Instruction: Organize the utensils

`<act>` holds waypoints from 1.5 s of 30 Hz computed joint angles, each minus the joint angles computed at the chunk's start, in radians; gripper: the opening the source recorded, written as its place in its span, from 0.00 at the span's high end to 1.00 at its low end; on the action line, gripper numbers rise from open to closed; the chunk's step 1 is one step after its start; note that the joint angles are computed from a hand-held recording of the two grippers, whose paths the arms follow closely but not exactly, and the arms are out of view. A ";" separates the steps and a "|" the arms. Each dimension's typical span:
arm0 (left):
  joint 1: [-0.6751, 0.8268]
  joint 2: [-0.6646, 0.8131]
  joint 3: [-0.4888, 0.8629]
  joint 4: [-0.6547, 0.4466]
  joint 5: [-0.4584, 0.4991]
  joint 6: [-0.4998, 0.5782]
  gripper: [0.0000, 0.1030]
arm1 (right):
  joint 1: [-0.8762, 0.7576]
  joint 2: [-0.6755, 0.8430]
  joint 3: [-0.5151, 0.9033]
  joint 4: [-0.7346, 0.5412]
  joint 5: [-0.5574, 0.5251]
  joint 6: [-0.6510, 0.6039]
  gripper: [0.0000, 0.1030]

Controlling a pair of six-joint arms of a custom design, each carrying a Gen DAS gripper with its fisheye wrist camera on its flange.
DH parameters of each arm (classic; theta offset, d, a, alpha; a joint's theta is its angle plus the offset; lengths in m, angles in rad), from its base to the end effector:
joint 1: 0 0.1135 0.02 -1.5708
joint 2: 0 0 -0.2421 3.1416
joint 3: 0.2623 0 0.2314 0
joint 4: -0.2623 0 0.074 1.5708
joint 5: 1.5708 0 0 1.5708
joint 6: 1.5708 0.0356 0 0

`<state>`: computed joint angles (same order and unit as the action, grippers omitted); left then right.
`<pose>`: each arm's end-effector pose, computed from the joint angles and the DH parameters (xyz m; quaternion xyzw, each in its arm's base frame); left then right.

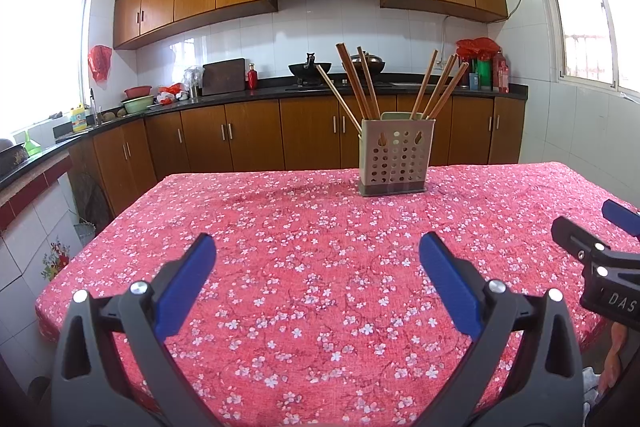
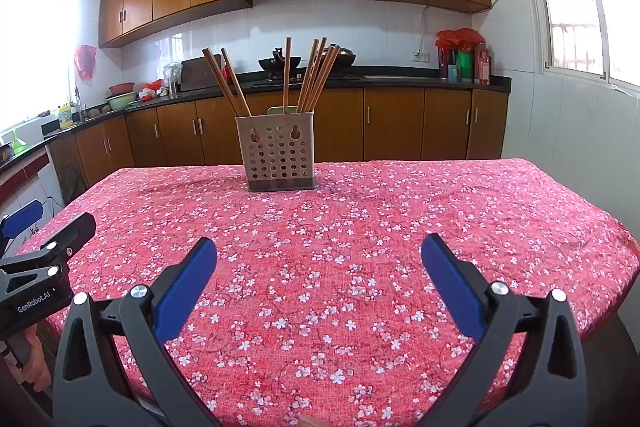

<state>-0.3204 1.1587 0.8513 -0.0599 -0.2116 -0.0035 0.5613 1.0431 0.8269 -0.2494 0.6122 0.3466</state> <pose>0.2451 -0.0735 0.2858 0.0703 0.8189 -0.0049 0.5696 0.1983 0.1005 0.2870 0.0703 0.8239 -0.0110 0.5623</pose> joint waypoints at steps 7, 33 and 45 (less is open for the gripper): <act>0.002 -0.001 -0.001 0.001 0.001 0.001 0.04 | 0.006 0.005 0.002 0.001 0.005 0.004 0.02; 0.008 0.006 -0.005 0.008 0.007 -0.004 0.04 | 0.007 0.009 0.006 -0.003 0.007 0.008 0.02; 0.013 0.015 -0.012 0.019 0.014 -0.005 0.04 | 0.005 0.008 0.008 -0.007 0.005 0.008 0.02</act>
